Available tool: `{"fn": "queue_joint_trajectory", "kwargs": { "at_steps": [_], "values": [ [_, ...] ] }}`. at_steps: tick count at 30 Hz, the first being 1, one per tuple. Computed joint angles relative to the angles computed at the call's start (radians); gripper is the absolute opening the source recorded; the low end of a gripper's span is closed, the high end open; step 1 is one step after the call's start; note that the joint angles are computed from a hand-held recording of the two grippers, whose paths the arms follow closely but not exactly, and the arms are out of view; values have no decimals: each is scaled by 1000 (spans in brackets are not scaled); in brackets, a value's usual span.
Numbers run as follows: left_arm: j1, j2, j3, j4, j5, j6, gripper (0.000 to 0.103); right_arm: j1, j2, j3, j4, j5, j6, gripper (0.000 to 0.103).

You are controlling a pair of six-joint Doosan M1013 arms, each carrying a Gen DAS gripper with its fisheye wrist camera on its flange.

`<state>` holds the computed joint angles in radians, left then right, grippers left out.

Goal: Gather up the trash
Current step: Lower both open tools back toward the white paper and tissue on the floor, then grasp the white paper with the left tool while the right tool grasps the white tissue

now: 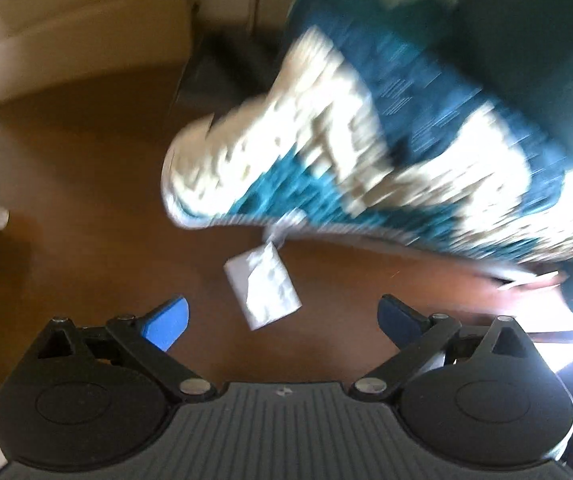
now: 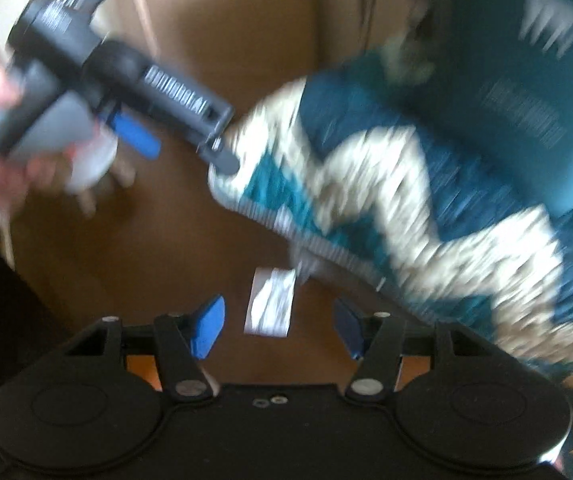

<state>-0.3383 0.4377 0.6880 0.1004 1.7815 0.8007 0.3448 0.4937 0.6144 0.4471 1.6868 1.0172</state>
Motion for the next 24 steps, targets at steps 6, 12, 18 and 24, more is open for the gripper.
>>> {"fn": "queue_joint_trajectory", "kwargs": {
  "at_steps": [6,12,18,24],
  "values": [
    [55,10,131,-85,2,39,101,44,-11,163,-26,29,-131,60],
    [65,8,292,-86,-112,74,101,90,0,269,-62,51,-326,60],
    [68,12,423,-93,-232,95,101,126,21,346,-112,98,-444,60],
    [77,31,495,-121,-295,100,101,152,23,436,-167,76,-533,60]
  ]
}}
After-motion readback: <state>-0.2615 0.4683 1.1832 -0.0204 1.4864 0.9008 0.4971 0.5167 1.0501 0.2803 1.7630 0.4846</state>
